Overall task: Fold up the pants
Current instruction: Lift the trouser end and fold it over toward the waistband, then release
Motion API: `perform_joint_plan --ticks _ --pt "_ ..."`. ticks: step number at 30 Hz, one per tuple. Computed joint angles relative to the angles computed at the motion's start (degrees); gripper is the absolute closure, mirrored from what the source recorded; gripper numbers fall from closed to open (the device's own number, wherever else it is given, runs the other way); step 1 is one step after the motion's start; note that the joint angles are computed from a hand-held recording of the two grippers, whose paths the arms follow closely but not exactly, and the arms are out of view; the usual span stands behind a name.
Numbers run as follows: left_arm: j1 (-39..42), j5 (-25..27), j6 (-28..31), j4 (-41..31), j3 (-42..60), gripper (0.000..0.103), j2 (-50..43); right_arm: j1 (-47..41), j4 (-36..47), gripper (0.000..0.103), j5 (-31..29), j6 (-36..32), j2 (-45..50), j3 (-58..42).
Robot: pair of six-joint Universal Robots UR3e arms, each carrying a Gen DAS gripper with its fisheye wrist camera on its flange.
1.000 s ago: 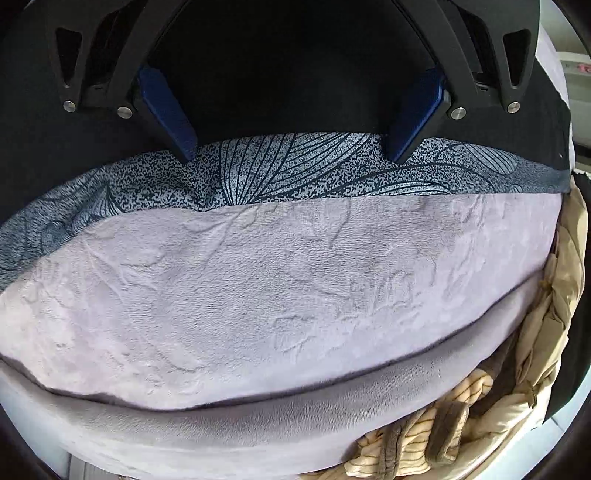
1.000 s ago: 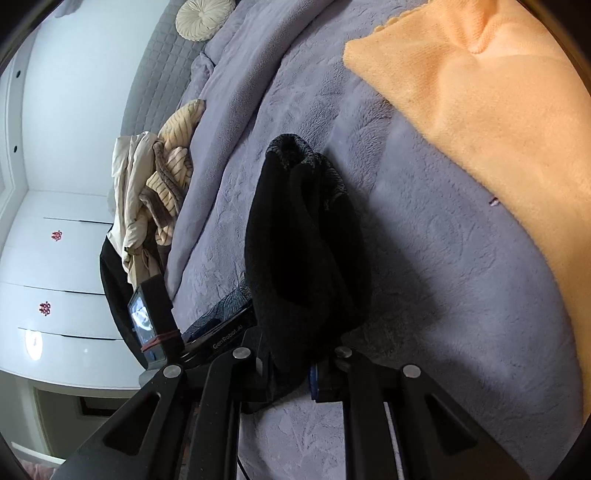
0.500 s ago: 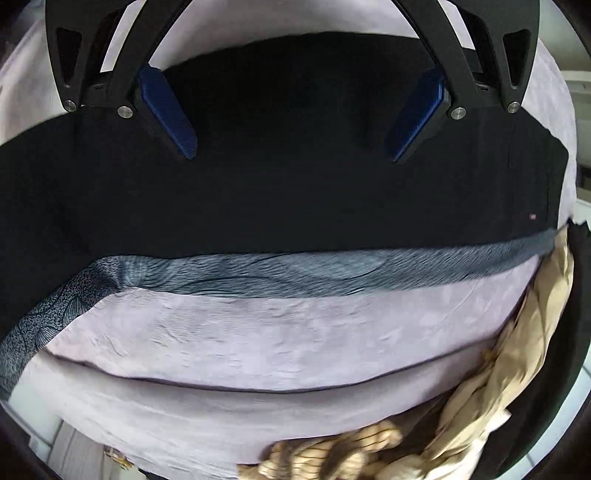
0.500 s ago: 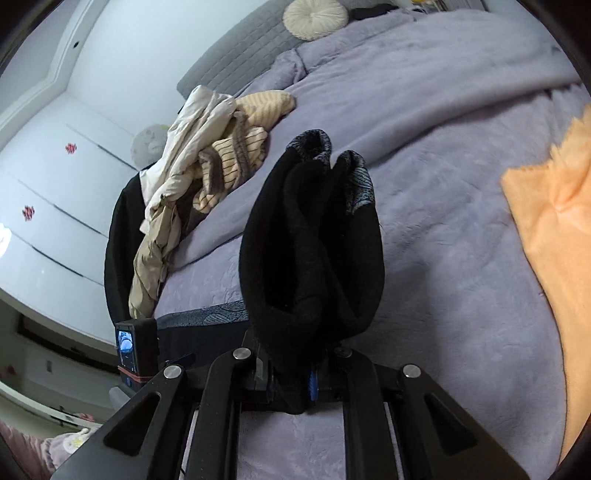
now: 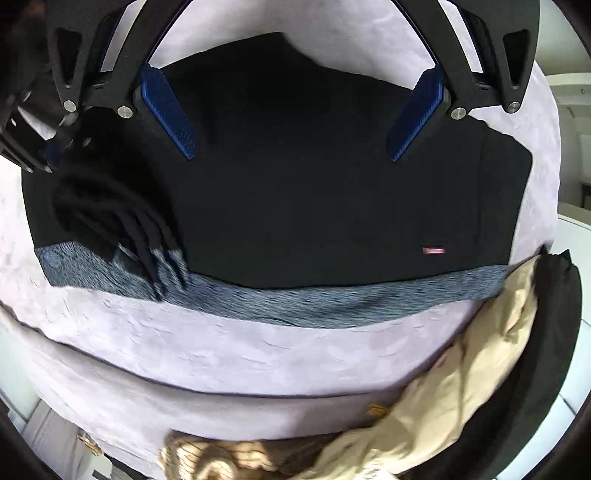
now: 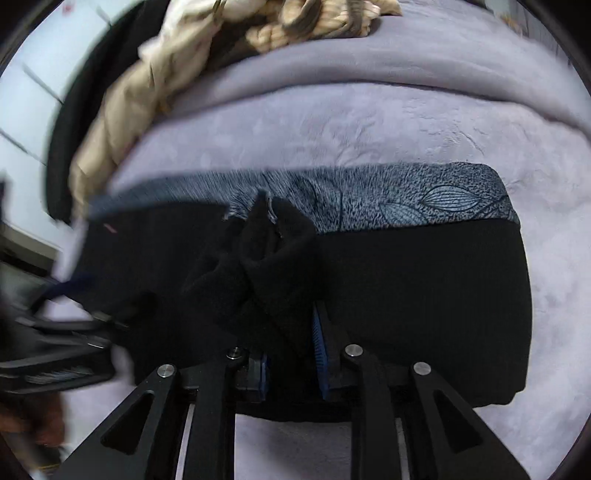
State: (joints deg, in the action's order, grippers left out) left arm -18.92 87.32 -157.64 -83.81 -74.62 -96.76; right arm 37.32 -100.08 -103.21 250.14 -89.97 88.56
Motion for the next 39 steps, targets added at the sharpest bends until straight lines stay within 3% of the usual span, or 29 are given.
perform_joint_plan --ticks 2,4,7,9,11,14,15,16,19,20,21,22,27,34,36,37,39 --pt "2.32 -1.87 1.59 -0.44 1.13 0.000 -0.26 3.56 5.10 0.051 -1.84 -1.40 4.70 -9.58" --pt "3.82 -4.29 2.56 -2.58 4.09 0.000 -1.62 6.01 2.95 0.047 -3.01 -1.11 2.65 -9.62" --pt "3.59 -7.44 3.45 -6.19 8.01 0.000 -2.92 5.62 -7.10 0.047 -1.72 10.24 -11.85 5.94" --pt "1.96 -10.09 3.94 -9.04 11.46 0.000 -5.07 5.23 -11.60 0.047 -1.26 26.85 -23.75 17.94" --pt "0.07 -12.09 3.60 -11.83 13.94 0.000 -6.98 5.96 -19.04 0.047 -2.64 37.18 -33.48 29.94" --pt "-3.59 -13.68 2.77 -12.70 14.86 0.000 -9.58 8.17 -30.04 0.048 -5.22 43.54 -40.60 42.42" --pt "-4.74 -13.30 2.29 -11.39 14.10 0.006 -10.04 8.55 -33.43 0.049 -5.56 45.64 -41.75 45.66" --pt "-6.12 -12.64 1.66 -10.49 13.39 0.021 -10.51 8.82 -36.83 0.050 -6.33 47.18 -42.42 48.40" --pt "-8.10 -12.64 1.15 -13.17 15.39 0.049 -13.52 10.39 -47.84 0.052 -10.23 53.29 -41.95 55.57" --pt "-8.59 -12.50 0.90 -13.09 15.36 0.051 -14.07 11.06 -51.96 0.064 -11.26 56.24 -41.49 58.23" --pt "-9.22 -11.82 0.52 -12.31 14.79 0.051 -13.77 10.47 -54.88 0.099 -10.65 58.03 -41.62 60.47" --pt "-9.71 -11.50 0.27 -12.56 13.99 0.054 -12.32 10.70 -54.36 0.099 -10.29 59.17 -41.82 60.31" --pt "-7.50 -11.95 3.22 -11.46 8.67 0.056 -5.37 3.36 -42.40 0.099 -2.22 45.59 -44.47 51.66" --pt "-6.94 -9.91 1.72 -3.69 -4.29 0.052 -0.06 3.69 -46.03 0.099 1.82 47.23 -41.64 55.12" --pt "-7.57 -8.48 0.40 -3.86 -3.26 0.038 0.31 -0.80 -40.86 0.096 6.40 41.33 -45.55 53.74" --pt "-7.38 -8.60 0.20 -4.26 -2.53 0.037 0.80 -4.99 -37.23 0.095 10.55 36.88 -48.00 52.66" --pt "-6.31 -9.41 1.14 -5.56 -0.60 0.037 1.50 -13.78 -26.13 0.079 19.62 25.84 -54.05 48.50"
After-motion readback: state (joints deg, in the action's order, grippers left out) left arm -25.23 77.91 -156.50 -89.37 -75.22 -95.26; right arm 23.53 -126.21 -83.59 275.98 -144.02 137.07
